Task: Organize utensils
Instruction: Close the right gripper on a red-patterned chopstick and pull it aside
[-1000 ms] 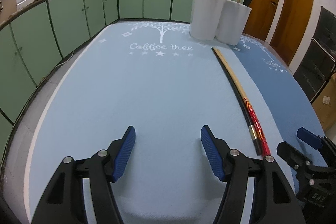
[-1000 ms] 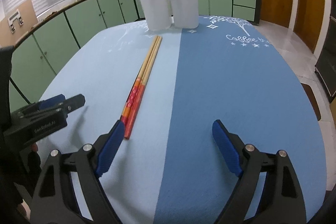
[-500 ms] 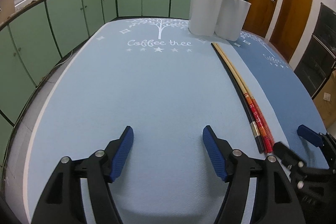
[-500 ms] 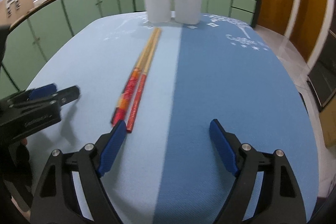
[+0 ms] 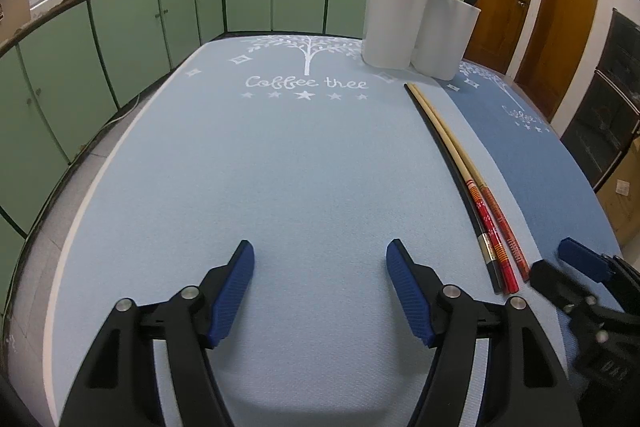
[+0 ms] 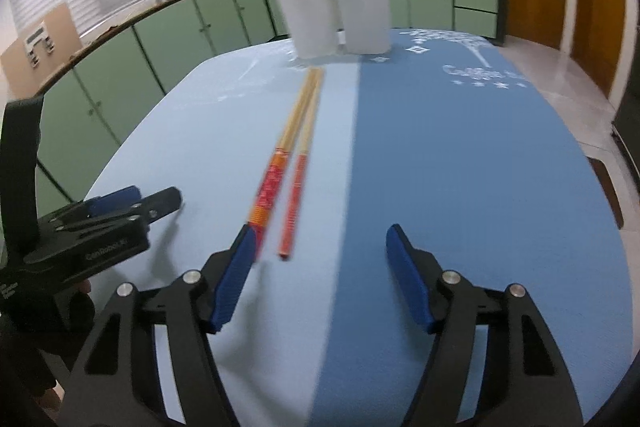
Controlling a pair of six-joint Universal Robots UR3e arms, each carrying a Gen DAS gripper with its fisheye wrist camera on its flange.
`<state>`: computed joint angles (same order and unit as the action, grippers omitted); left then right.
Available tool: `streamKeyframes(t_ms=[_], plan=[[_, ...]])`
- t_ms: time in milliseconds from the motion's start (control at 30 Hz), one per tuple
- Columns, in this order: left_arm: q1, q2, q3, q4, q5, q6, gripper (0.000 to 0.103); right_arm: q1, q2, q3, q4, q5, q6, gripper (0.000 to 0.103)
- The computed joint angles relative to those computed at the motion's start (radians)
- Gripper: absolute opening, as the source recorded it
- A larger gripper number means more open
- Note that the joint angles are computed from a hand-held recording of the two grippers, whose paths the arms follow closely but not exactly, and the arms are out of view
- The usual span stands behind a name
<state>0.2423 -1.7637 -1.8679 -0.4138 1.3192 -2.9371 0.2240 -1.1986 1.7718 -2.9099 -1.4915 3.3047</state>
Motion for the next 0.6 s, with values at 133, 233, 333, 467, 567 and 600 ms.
streamKeyframes(t_ms=[133, 233, 333, 467, 567, 600], plan=[[0.001, -0.003, 0.005, -0.004, -0.005, 0.001, 0.068, 0.033, 0.051, -0.089, 0.061, -0.05, -0.02, 0.063], [0.002, -0.003, 0.005, -0.005, -0.009, 0.001, 0.069, 0.045, 0.059, -0.105, 0.092, -0.142, -0.012, 0.057], [0.001, -0.004, 0.005, -0.004, -0.01, 0.0, 0.069, 0.016, 0.034, -0.065, 0.064, -0.121, 0.006, 0.057], [-0.003, -0.005, 0.006, -0.002, -0.004, -0.002, 0.069, 0.0, 0.018, -0.026, 0.018, -0.072, -0.006, 0.058], [-0.009, -0.008, 0.011, -0.005, 0.005, 0.001, 0.07, 0.0, 0.015, -0.019, 0.02, -0.056, -0.02, 0.055], [-0.011, -0.008, 0.011, -0.004, 0.006, 0.003, 0.07, 0.0, 0.017, -0.02, 0.02, -0.052, -0.021, 0.048]])
